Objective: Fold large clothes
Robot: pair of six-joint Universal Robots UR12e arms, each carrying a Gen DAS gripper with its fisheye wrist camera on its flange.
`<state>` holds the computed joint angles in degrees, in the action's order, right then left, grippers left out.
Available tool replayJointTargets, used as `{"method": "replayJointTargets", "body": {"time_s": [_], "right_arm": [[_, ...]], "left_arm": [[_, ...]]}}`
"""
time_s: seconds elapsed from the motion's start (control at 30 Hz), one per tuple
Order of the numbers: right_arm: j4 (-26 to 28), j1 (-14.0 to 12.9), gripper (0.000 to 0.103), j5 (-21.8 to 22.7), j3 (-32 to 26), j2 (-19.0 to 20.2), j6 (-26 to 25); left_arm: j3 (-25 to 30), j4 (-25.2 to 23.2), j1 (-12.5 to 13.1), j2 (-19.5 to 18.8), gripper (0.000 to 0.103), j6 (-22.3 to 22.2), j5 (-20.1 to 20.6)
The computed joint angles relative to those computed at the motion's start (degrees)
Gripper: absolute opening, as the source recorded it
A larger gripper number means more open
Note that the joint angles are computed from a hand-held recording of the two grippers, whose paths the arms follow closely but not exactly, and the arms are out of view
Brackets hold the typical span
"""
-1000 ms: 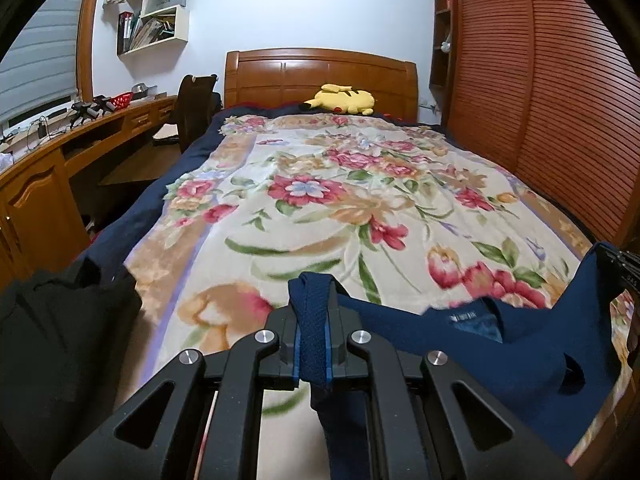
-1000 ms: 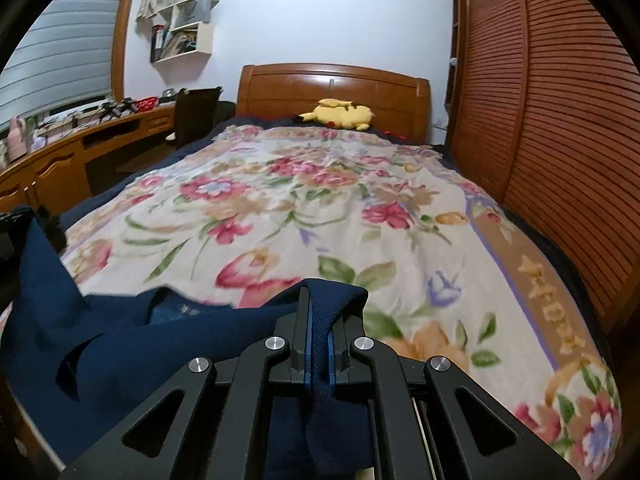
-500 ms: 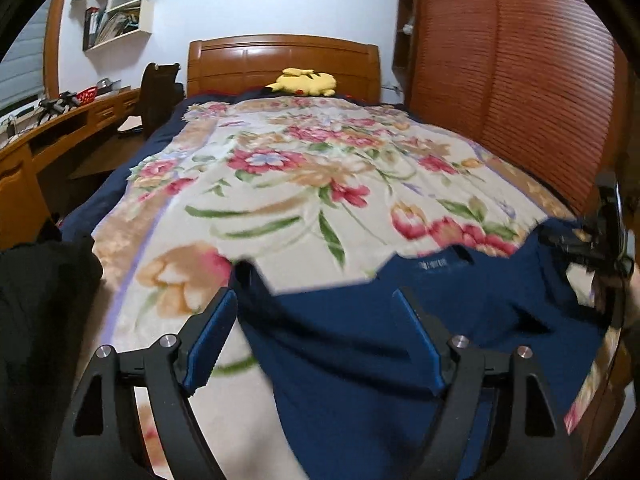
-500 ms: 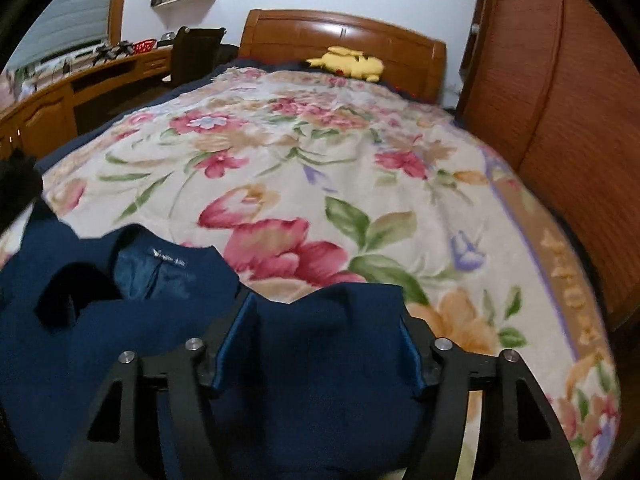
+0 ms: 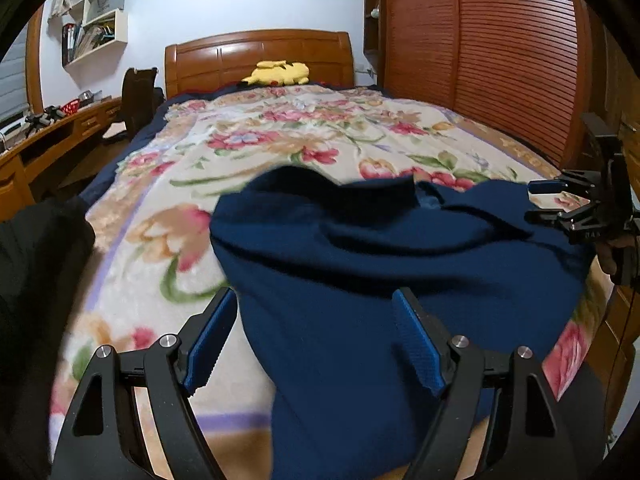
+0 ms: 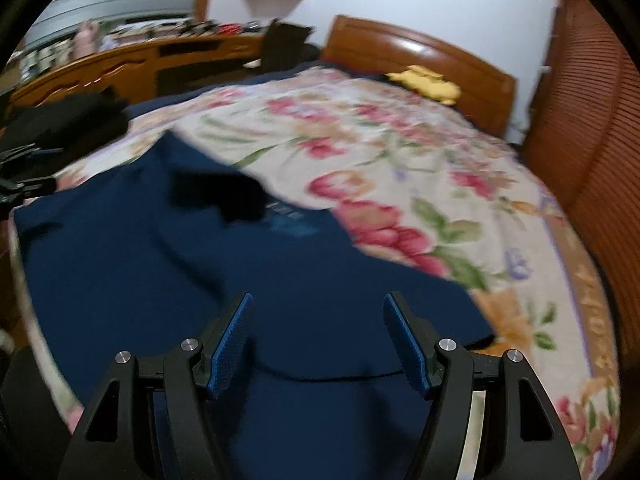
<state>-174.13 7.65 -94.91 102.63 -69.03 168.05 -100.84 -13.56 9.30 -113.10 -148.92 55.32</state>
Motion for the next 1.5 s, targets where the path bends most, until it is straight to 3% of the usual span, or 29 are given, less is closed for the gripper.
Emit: {"method": "replayJointTargets", "body": {"time_s": [0.23,0.3,0.37,0.4,0.53,0.67,0.77,0.83,0.9,0.97,1.0,1.17,1.37,1.5], "right_arm": [[11.1,0.0,0.068,1.4,-3.4,1.3,-5.8],[11.3,-0.2,0.051,0.7,-4.1,1.7,-6.6],[13.1,-0.4,0.016,0.6,-5.1,2.1,-7.6],[13.8,-0.4,0.007,0.0,-5.9,2.5,-8.4],[13.0,-0.1,0.005,-3.9,-9.8,4.9,-9.1],[7.6,0.8,0.003,-8.9,-14.1,7.9,-7.6],[2.2,1.4,0.004,-13.7,-17.7,11.0,-6.0],[2.8,1.3,0.006,-12.9,-19.6,12.0,-2.5],[2.2,1.2,0.027,-11.8,-20.4,12.5,1.7],[-1.0,1.0,0.064,-10.0,-19.8,12.6,4.0],[-2.7,0.9,0.068,-8.8,-19.4,12.5,4.7],[-2.5,0.1,0.070,-5.0,-15.4,10.4,2.0],[-1.5,0.6,0.070,-3.8,-13.1,8.8,-0.9],[1.1,0.7,0.070,0.6,-11.3,7.1,-4.1]], "left_arm": [[-0.6,-0.7,-0.1,-0.3,0.080,0.7,0.4],[-0.8,-0.8,-0.1,-0.3,0.080,0.8,0.4],[-0.8,-1.0,-0.3,-0.4,0.080,0.9,0.4],[-0.8,-1.1,-0.3,-0.5,0.080,0.9,0.4],[-0.9,-0.1,-0.5,-0.6,0.080,0.7,0.5],[-0.9,-0.3,-0.6,-0.6,0.080,0.4,0.5],[-1.0,-0.1,-0.5,-0.5,0.080,0.1,0.4],[-1.0,0.1,-0.2,-0.5,0.080,-0.1,0.1],[-1.2,0.2,-0.1,-0.3,0.080,-0.2,0.2],[-1.3,0.4,0.0,-0.3,0.080,-0.2,0.4],[-1.3,0.4,0.0,-0.3,0.080,-0.2,0.5],[-1.3,0.3,0.1,-0.3,0.080,-0.3,0.2],[-1.6,0.2,0.0,0.0,0.080,-0.3,-0.3],[-1.7,0.2,0.0,0.1,0.080,-0.3,-0.3]]}}
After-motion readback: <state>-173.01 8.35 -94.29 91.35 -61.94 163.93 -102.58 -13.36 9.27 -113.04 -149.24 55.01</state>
